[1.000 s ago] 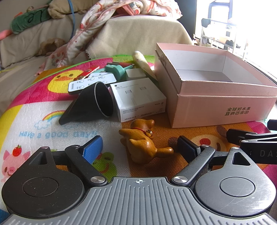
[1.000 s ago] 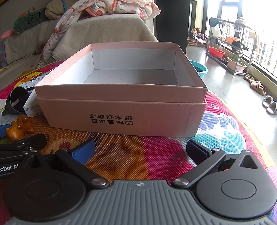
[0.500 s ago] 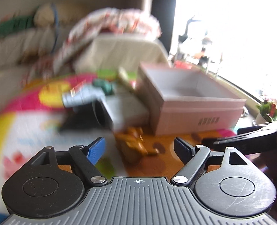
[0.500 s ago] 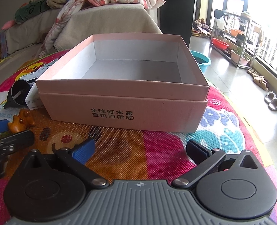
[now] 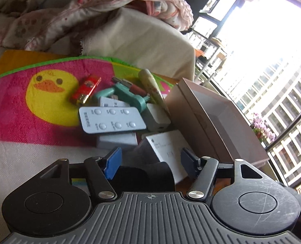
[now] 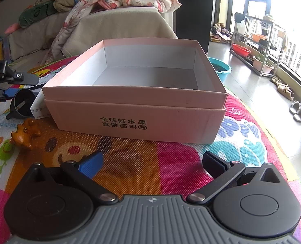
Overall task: Organize rigid objects
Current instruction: 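Grasp the black cone-shaped cup with the left tool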
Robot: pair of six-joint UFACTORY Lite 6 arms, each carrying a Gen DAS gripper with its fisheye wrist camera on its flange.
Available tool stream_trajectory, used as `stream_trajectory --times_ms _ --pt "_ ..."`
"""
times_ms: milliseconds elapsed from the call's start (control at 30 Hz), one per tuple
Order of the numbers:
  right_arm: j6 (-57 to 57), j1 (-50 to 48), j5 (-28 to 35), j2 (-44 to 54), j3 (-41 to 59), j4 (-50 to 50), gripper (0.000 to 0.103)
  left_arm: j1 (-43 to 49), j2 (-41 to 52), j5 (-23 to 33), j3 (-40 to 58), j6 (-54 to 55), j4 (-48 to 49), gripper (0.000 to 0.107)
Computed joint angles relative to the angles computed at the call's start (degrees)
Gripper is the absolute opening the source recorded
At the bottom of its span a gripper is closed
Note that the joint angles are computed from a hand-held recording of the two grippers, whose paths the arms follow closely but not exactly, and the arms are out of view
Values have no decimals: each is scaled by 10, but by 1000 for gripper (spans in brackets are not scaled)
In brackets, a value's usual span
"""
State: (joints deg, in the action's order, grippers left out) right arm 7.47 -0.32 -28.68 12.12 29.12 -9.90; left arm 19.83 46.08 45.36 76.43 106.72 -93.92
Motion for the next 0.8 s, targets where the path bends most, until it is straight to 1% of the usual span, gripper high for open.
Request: stream_trajectory --times_ms 67,133,233,333,400,433,500,533,567,667,700,733,767,800 --pt "1 0 1 -1 0 -1 103 18 -40 26 -62 32 22 67" --pt "-1 0 2 -2 0 0 103 42 -100 49 -148 83 38 67" --pt "7 -6 3 -5 -2 -14 103 58 -194 46 -264 184 43 68" --pt "22 -15 9 -4 2 -42 103 54 -288 12 -371 307 7 68" --pt "29 -18 13 -6 3 -53 103 25 -330 -39 -422 402 -67 68" --pt "29 -18 15 -6 5 -54 103 5 -349 -71 -446 448 -120 68" --pt "28 -16 23 -5 10 -53 103 -30 -370 -117 -478 529 -236 68" --pt "28 -15 24 -4 12 -52 103 -37 -368 -123 -483 555 -280 68" --pt "25 -14 24 -4 12 -49 103 -38 -366 -118 -487 560 -302 68" --pt "20 -12 20 -2 12 -43 103 -25 -338 -76 -476 521 -306 65" --pt "15 -9 21 -2 12 -37 103 -24 -330 -66 -477 518 -312 62" --pt "6 -5 23 -3 12 -25 103 -32 -330 -62 -483 528 -330 57" --pt "-8 3 28 -7 11 -7 103 -34 -333 -61 -489 540 -343 57" --pt "-14 8 29 -13 8 -2 98 -45 -339 -63 -498 563 -370 57"
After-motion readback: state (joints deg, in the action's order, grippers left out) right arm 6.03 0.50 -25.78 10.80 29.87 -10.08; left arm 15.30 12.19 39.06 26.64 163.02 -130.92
